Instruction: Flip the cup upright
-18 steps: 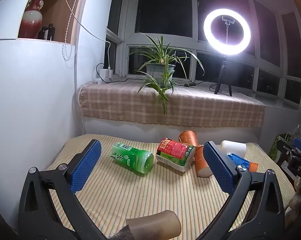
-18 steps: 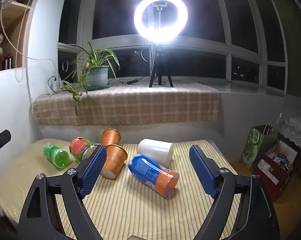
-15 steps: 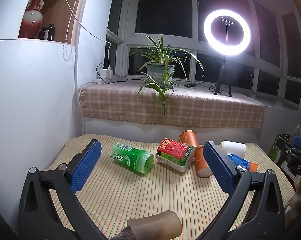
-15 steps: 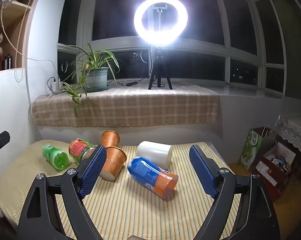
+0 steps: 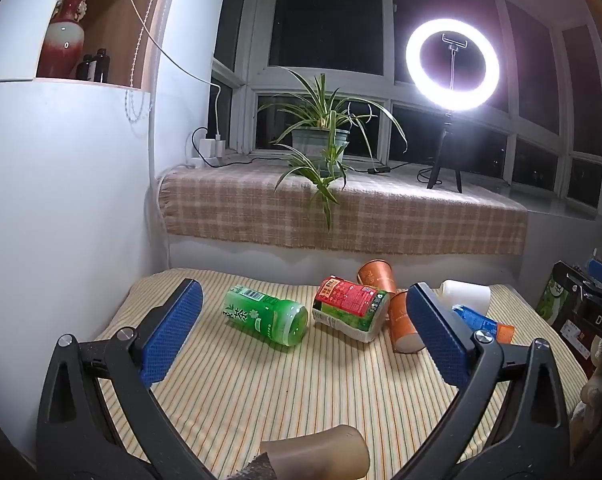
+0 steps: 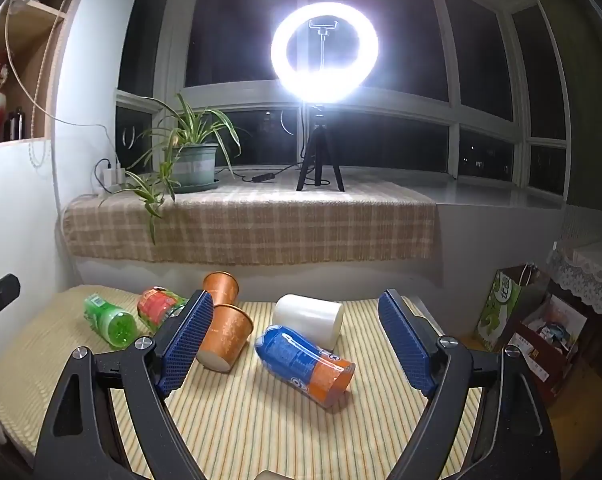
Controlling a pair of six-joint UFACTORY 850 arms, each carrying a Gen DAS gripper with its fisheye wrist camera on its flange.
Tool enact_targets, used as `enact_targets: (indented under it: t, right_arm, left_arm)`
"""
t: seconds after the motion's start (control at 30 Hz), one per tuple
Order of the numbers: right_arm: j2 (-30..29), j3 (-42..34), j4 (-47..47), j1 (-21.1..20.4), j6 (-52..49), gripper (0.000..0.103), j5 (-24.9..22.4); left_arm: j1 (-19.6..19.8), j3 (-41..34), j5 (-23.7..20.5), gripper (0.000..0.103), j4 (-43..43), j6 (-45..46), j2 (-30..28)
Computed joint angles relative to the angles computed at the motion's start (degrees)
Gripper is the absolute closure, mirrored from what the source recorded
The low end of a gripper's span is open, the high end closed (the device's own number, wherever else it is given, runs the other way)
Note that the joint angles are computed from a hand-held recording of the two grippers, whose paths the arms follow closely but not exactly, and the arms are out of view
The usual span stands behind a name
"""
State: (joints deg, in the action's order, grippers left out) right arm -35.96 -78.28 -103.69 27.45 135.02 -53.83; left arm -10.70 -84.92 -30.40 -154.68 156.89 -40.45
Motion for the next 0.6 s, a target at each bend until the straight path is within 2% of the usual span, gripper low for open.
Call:
enact_targets:
  t: [0.23, 0.6]
  right_arm:
    - [-1.1, -1.0, 0.8, 0.5, -0.9, 0.018, -1.6]
    - [-2.0, -1.9, 0.7, 0.3, -1.4, 0.018, -0.9]
  left_arm:
    - [0.0, 0.2, 0.1, 0.000, -0.2, 0.2, 0.1]
    - [0.1, 0.0, 0.4, 0.000, 0.7, -0.7, 0.1]
